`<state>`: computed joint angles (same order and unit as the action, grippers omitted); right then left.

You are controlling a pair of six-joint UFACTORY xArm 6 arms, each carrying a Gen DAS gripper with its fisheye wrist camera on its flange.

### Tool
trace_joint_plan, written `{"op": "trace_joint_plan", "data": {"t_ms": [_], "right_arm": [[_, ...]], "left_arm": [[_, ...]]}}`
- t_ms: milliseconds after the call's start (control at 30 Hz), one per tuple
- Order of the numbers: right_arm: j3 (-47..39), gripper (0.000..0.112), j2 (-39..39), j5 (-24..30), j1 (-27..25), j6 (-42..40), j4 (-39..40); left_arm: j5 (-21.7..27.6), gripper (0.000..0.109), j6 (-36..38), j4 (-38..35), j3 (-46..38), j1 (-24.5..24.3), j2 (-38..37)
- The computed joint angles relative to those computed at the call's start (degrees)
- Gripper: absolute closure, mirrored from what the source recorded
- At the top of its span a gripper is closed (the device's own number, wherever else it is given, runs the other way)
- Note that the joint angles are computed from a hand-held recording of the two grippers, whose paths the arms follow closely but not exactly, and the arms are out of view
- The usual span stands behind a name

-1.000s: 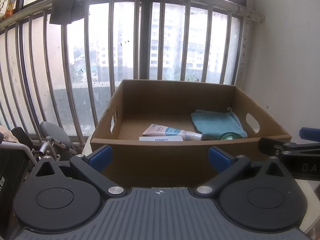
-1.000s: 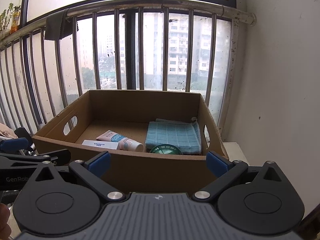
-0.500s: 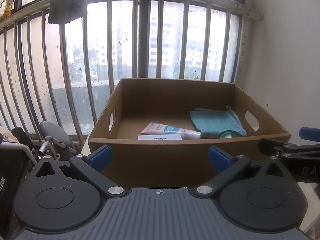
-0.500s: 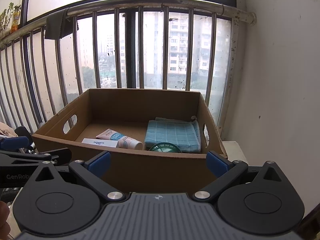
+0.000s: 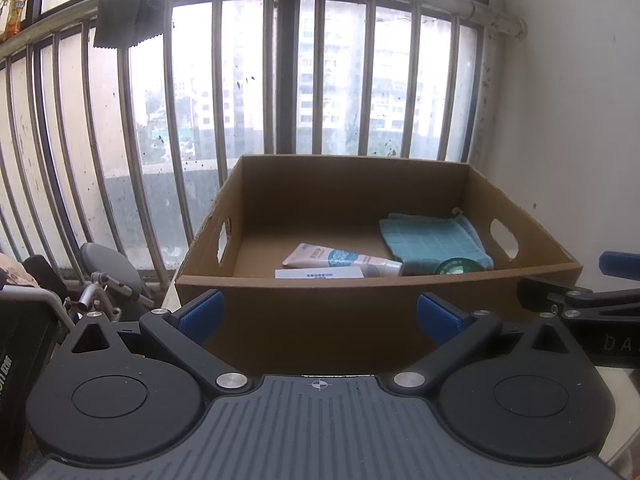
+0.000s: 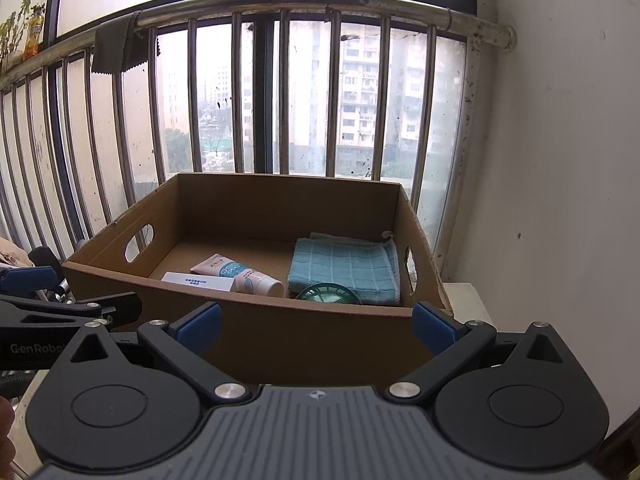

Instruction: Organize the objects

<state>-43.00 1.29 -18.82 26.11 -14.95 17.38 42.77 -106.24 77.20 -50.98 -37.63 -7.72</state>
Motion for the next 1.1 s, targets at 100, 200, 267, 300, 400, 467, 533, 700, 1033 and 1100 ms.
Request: {"op": "trace_joint_plan", "data": {"t_ms": [100,200,267,300,400,467,533,700,1033,1100], "right_arm": [[0.00,0.009,0.03,-0.07,0.12,-0.29,0.32],[-0.02,0.009,0.05,-0.04,0.12,-0.27,0.34],[-0.13,0.009,0.08,0.02,0.33,-1.09,1.30],[-0.18,0.009,0.15,0.03,0.29,-1.16,1.38],[-0.44,0.009,0.39,0.35,-0.13,-0.17,0.29],[-0.51,0.009,0.55,0.72,-0.96,2.62,-2.82],[-0.70,0.009,0.75,1.06,-1.52,4.39,-4.82],[-1.19,0.009,1.31,1.78,-2.71,8.16,-9.06],[-2.13,0.009,2.14,2.17,-2.20,4.47,-5.00],[-2.07,0.009,2.20,2.02,-2.33,4.82,-5.60]], "left_arm": [[0.07,0.006,0.04,-0.03,0.00,0.00,-0.02],[0.01,0.006,0.10,-0.03,0.02,0.05,-0.04],[0.00,0.006,0.10,-0.09,0.01,0.04,-0.03],[-0.06,0.006,0.12,-0.23,-0.03,0.04,0.02],[-0.46,0.006,0.30,-0.55,-0.22,0.28,0.32],[-0.56,0.006,0.87,-0.98,-0.44,0.35,0.65],[-0.73,0.006,1.33,-1.35,-0.74,0.53,1.05],[-1.53,0.006,1.95,-1.80,-0.97,1.10,1.38],[-3.67,0.006,2.02,-1.82,-0.90,2.11,1.40],[-3.79,0.006,2.04,-1.84,-0.93,2.21,1.45]]}}
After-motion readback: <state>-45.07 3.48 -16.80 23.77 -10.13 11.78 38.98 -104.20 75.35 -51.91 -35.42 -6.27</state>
